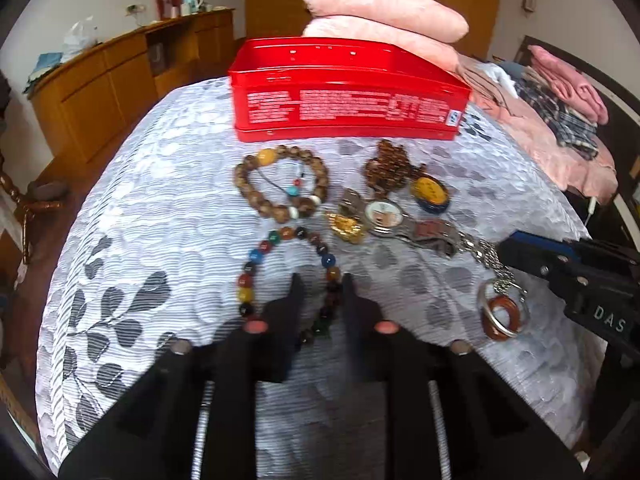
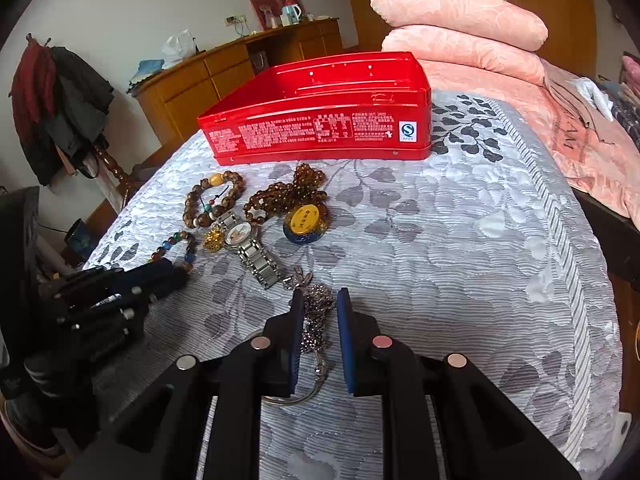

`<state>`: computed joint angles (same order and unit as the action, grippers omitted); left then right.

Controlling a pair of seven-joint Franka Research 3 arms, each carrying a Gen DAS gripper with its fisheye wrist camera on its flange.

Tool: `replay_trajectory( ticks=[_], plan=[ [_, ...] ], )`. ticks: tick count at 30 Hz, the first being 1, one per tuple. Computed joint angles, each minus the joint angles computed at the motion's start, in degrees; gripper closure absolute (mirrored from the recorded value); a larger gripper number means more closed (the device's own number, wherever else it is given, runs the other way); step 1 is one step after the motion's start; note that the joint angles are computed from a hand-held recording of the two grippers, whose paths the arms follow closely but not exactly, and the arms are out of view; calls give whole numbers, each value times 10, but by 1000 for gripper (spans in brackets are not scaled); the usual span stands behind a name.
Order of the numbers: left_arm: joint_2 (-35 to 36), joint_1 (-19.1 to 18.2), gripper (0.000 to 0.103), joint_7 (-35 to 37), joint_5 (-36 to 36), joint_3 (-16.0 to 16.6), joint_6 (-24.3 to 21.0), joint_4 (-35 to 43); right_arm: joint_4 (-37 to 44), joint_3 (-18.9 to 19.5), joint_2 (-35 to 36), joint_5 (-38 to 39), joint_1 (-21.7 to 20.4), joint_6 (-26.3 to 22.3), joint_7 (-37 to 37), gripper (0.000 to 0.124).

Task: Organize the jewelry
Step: 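Grip the silver chain with the right tool while the left tool grips the multicolour bead bracelet, then lift the chain into the red tin with the right tool while the left tool drops the bracelet in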

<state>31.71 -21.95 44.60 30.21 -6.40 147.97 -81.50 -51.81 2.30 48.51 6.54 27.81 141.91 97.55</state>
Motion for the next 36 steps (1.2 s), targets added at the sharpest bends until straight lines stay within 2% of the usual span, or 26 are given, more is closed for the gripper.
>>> replay_trajectory(
  ticks=[4, 10, 14, 16, 19, 26, 31, 36],
  plan=[
    [-9, 7, 96, -8, -8, -1, 17, -17, 22, 5, 12, 4, -1, -19, -6, 106],
    [-11, 8, 96, -6, -5, -2, 19, -21, 80, 2, 45, 0, 5, -60, -9, 95],
    [-9, 6, 94, -5, -1, 1, 16, -17, 103, -7, 59, -12, 12, -68, -6, 96],
    [-9, 5, 95, -6, 2, 2, 16, -17, 103, -17, 59, -24, 17, -69, 3, 106],
    [-14, 8, 96, -11, 0, 1, 28, -26, 75, -9, 42, -19, 11, -56, 1, 110],
    [-42, 17, 96, -16, -7, -4, 69, -62, -40, 8, -37, 2, -2, 28, -23, 111],
    [-69, 19, 96, -28, 5, 0, 104, -82, -54, 14, -59, 13, -7, 54, -42, 111],
    [-68, 25, 96, -12, 2, -6, 118, -64, -7, 8, -44, 9, -6, 47, -50, 111]
  ],
)
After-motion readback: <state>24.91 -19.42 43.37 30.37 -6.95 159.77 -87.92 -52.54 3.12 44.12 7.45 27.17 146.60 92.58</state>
